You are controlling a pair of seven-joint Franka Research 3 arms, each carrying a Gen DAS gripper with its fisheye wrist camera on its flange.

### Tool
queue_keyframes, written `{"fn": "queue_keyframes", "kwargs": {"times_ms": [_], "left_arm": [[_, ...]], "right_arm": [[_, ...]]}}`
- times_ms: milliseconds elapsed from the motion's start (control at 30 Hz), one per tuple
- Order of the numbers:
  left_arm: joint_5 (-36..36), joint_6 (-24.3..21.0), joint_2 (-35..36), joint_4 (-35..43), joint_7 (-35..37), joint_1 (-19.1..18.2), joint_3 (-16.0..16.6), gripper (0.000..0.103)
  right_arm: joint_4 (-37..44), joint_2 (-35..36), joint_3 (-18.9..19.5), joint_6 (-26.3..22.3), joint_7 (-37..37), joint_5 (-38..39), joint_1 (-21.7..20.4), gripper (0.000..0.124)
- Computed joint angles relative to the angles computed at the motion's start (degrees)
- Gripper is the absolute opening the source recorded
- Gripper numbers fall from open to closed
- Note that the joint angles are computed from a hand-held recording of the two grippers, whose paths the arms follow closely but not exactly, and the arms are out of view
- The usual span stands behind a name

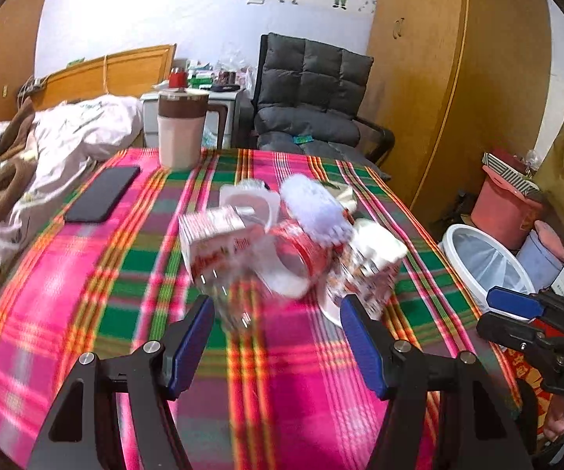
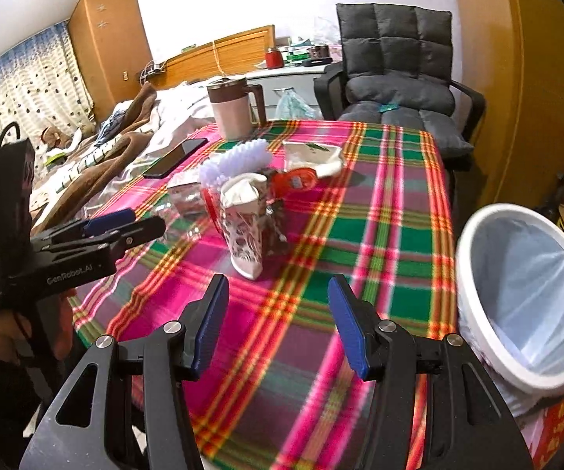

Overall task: Collect trash
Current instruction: 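Move the right gripper back over the table toward the patterned paper cup, then grasp the patterned paper cup with the right gripper while the left tool approaches the clear bottle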

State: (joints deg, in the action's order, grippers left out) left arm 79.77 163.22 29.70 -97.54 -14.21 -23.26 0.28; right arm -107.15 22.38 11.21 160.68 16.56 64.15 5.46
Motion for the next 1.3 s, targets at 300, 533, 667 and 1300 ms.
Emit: {"fn": "queue_keyframes", "kwargs": {"times_ms": [300, 533, 667, 1300], "left_arm": [[-6.8, 7.0, 4.7, 4.5, 11.6, 3.2, 1.3, 0.066], [-16.0, 10.1, 7.4, 5.7, 22.6, 4.0, 1.5, 0.066], [-22.2, 11.1, 9.0, 6.5, 30.0, 5.7, -0.4, 0.067], [-25.6, 15.0, 5.9, -0.5, 19.0, -12.4, 17.8, 0.063]], "right_arm": [[6.1, 4.7, 0.7, -1.1, 3.6, -3.9, 0.9, 0.055], [10.1, 8.1, 1.2, -3.1, 8.2, -8.5, 1.0, 0.05], [11.4, 9.2, 1.4, -4.6, 10.7, -11.0, 0.7, 0.034], [5.5, 3.9, 2.0, -2.3, 6.2, -5.1, -1.3, 0.032]]}}
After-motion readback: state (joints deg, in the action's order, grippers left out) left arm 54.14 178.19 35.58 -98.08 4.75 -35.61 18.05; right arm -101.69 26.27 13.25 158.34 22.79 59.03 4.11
